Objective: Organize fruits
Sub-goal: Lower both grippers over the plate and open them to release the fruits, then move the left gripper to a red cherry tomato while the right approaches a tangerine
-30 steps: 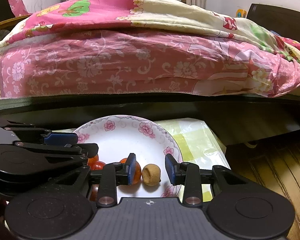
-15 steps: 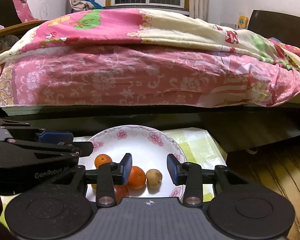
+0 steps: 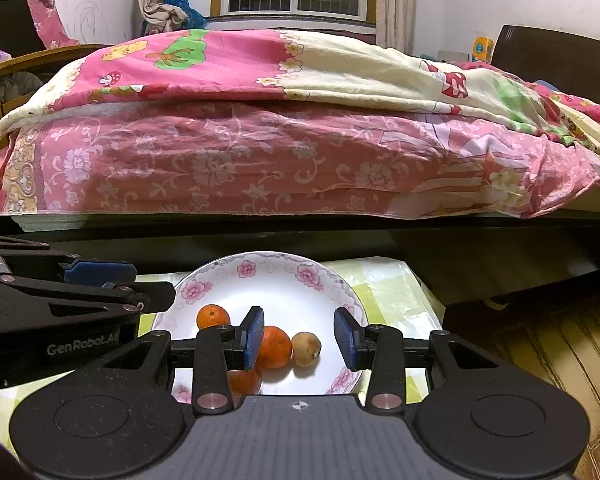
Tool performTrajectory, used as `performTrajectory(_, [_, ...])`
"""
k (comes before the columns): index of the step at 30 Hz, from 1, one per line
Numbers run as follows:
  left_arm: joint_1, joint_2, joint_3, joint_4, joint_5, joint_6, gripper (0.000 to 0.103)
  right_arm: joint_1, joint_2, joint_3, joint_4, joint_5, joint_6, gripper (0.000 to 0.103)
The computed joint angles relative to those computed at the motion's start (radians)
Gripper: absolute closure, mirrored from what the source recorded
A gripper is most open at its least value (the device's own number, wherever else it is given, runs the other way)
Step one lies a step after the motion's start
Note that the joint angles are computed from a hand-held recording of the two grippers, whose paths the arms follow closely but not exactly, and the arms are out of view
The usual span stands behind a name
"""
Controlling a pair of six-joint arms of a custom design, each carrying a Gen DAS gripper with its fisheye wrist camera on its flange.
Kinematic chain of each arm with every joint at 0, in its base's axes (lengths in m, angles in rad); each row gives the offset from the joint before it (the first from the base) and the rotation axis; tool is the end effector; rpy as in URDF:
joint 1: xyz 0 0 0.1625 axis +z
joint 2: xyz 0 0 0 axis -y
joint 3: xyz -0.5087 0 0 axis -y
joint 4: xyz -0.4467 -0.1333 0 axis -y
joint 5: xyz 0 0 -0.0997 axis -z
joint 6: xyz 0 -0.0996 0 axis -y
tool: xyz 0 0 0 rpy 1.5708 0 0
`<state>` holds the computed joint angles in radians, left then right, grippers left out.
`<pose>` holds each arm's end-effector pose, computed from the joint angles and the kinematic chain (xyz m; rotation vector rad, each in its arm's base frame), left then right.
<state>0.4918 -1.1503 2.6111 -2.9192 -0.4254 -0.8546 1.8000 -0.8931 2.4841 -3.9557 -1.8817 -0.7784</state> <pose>-0.2038 -0.3633 0.1309 0.3223 2.1551 -1.0861 0.2018 -0.4124 0.1168 1.0598 -2.2617 0.8997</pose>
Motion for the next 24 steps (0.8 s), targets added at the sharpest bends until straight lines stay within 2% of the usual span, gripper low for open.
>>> performTrajectory(24, [-0.186, -0.171, 0.046, 0.418, -0.083, -0.336, 0.062, 0.064, -0.054, 0.107, -0.015, -0.08, 0.052, 0.068])
